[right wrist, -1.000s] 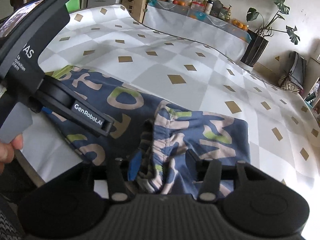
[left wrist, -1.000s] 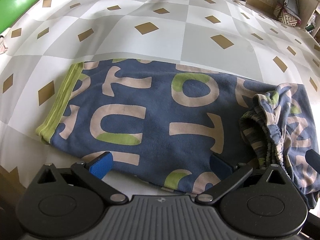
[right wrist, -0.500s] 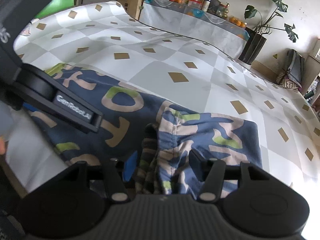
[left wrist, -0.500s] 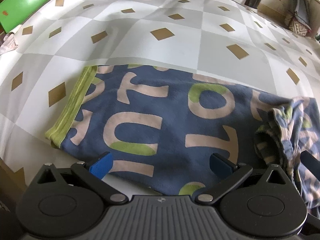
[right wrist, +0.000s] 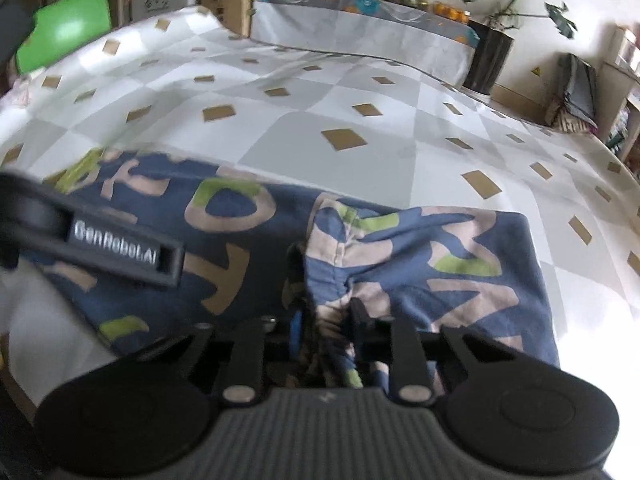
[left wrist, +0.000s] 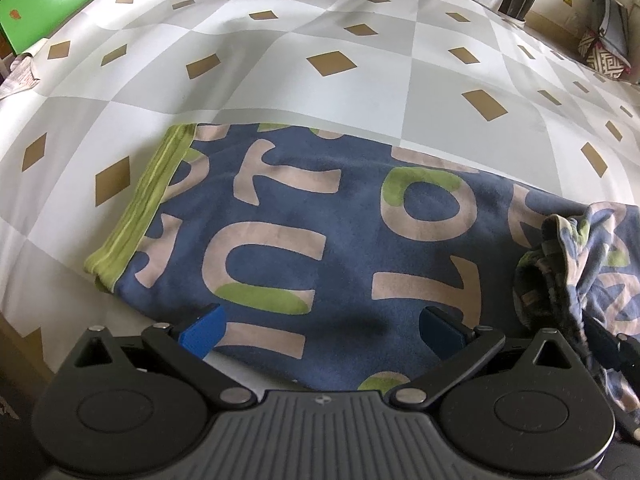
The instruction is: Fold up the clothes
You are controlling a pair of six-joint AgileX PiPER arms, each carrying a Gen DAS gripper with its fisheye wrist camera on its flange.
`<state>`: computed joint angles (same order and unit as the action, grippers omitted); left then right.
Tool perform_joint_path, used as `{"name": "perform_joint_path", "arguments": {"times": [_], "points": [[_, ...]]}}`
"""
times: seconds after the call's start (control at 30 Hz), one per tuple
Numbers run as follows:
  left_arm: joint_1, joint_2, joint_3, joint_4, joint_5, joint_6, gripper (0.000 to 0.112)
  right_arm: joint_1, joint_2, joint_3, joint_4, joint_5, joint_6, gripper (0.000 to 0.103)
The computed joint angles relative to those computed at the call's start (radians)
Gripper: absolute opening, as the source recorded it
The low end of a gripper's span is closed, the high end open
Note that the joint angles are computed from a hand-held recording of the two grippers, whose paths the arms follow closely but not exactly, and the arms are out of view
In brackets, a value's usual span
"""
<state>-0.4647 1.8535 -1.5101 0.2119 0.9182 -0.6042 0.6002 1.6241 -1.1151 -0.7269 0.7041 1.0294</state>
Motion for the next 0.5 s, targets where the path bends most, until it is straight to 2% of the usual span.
{"name": "perform_joint_path", "arguments": {"times": [0.13,0.3,0.4,0.5], "points": [[0.0,0.0,0.001,-0.001,-0.002,-0.002,0.103,-0.043,-0.032,0.001,0.008,-0.027,0.094,0.017],[0.001,-0.001,0.0,0.009,-0.003,-0.021,0.103,-0.048,-0.06,-0.01,-0.078,-0.027,0.221,0.017],[-0.001,-0.002,0.001,0.019,-0.006,-0.029,0.103,-0.05,-0.058,-0.018,-0.114,-0.042,0.255,0.017],[-0.004,-0.003,0.003,0.041,-0.006,-0.048,0.103,-0.082,-0.036,-0.014,-0.035,-0.106,0.179,0.022]]}}
